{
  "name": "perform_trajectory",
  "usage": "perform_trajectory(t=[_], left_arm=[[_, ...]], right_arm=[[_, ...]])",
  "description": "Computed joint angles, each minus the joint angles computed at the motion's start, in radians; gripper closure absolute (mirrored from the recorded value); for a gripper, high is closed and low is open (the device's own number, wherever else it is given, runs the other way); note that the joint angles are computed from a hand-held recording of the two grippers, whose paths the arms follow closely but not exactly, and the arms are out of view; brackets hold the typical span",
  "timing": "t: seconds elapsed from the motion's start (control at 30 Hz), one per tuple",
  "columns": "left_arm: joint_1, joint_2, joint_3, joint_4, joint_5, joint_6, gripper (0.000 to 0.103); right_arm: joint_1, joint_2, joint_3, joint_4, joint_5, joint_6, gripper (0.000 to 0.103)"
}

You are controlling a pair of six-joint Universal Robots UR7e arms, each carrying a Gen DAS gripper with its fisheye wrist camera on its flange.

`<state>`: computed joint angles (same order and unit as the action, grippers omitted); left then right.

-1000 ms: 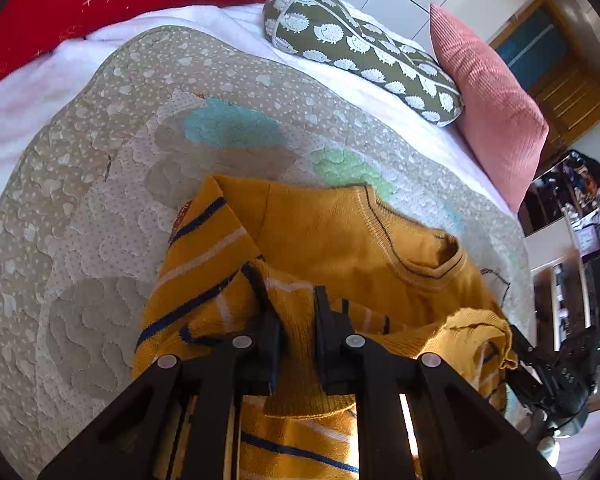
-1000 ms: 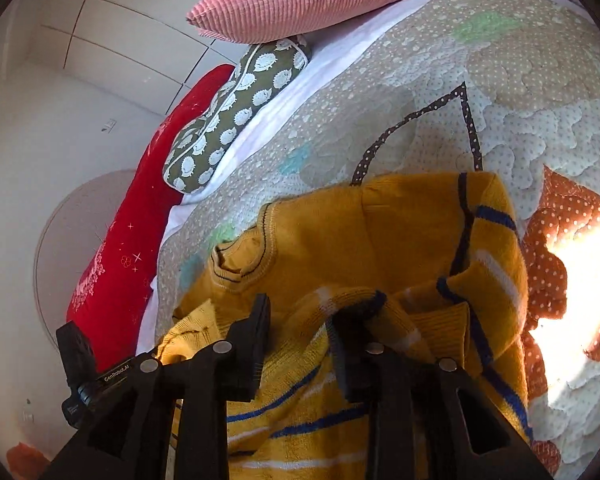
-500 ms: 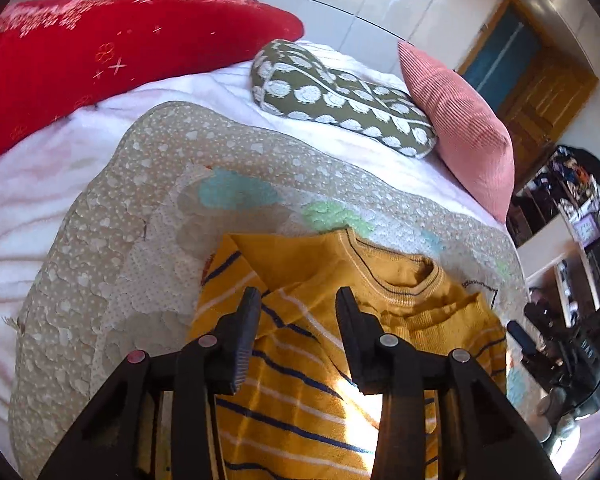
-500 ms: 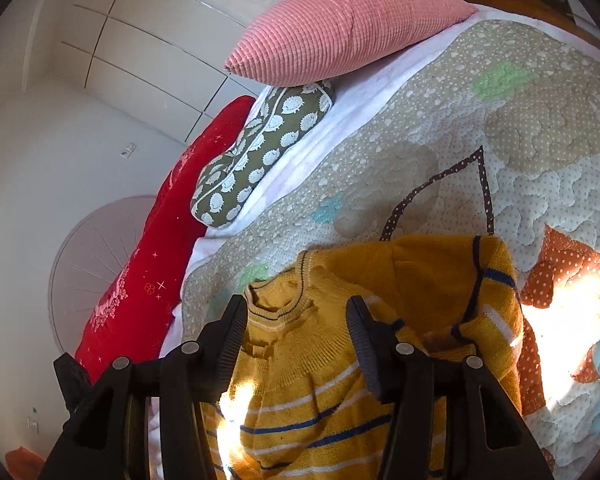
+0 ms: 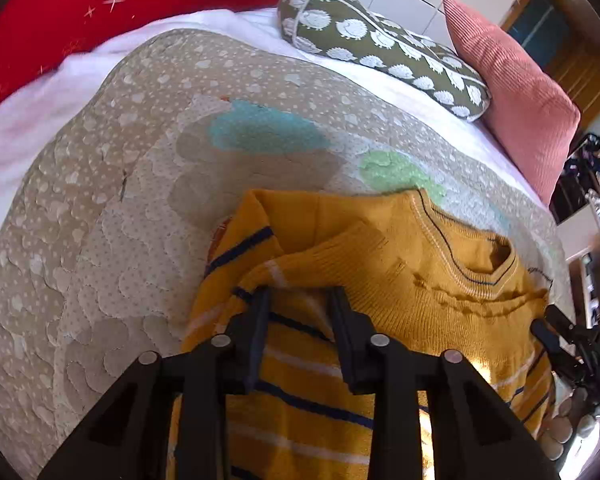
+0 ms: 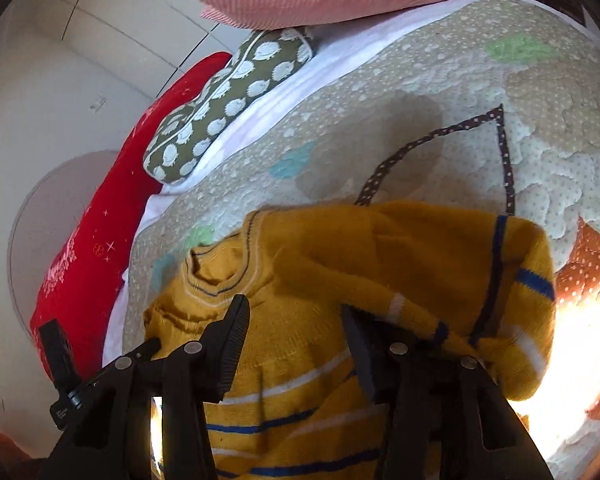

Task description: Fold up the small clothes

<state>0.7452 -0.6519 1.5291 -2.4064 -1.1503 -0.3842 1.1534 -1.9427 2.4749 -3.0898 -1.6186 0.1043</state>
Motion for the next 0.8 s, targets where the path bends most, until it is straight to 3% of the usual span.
perform_trajectory(t=[0.07,0.17,0.2,0.33,0.4,0.53,0.67,0.73,0.8], left_arm=[[0.023,-0.013,0.004,-0.012,-0.049,-0.020,0.082],[0.047,-0.030,0.011,-0.018,-0.107,-0.061,0.086],[0.049,-0.038,0.014,-0.017,-0.112,-0.067,0.086],[0.033,-0.088,0.052,-0.019,-0.087,-0.084,0.085],[0.013,-0.116,0.072,-0.012,-0.021,-0.100,0.081],[-0.019,-0.158,0.115,0.000,0.015,-0.065,0.081],[-0.072,-0.210,0.224,-0.035,0.057,0.020,0.071],[-0.091,-0.221,0.266,-0.015,0.090,0.043,0.067],[-0.105,-0.216,0.291,0.030,0.174,0.040,0.064]], right_arm=[[-0.083,-0.042,0.021,-0.014,0.084,0.026,0.059],[-0.157,-0.099,0.042,-0.020,0.126,0.065,0.059],[-0.152,-0.115,0.046,-0.017,0.095,0.072,0.057],[-0.067,-0.203,0.060,0.010,-0.027,0.015,0.055],[0.011,-0.241,0.071,0.023,-0.103,-0.013,0.055],[0.179,-0.271,0.112,0.038,-0.224,-0.052,0.055],[0.265,-0.248,0.182,0.029,-0.212,-0.056,0.055],[0.239,-0.243,0.219,0.042,-0.155,-0.074,0.055],[0.186,-0.251,0.256,0.039,-0.133,-0.077,0.058]])
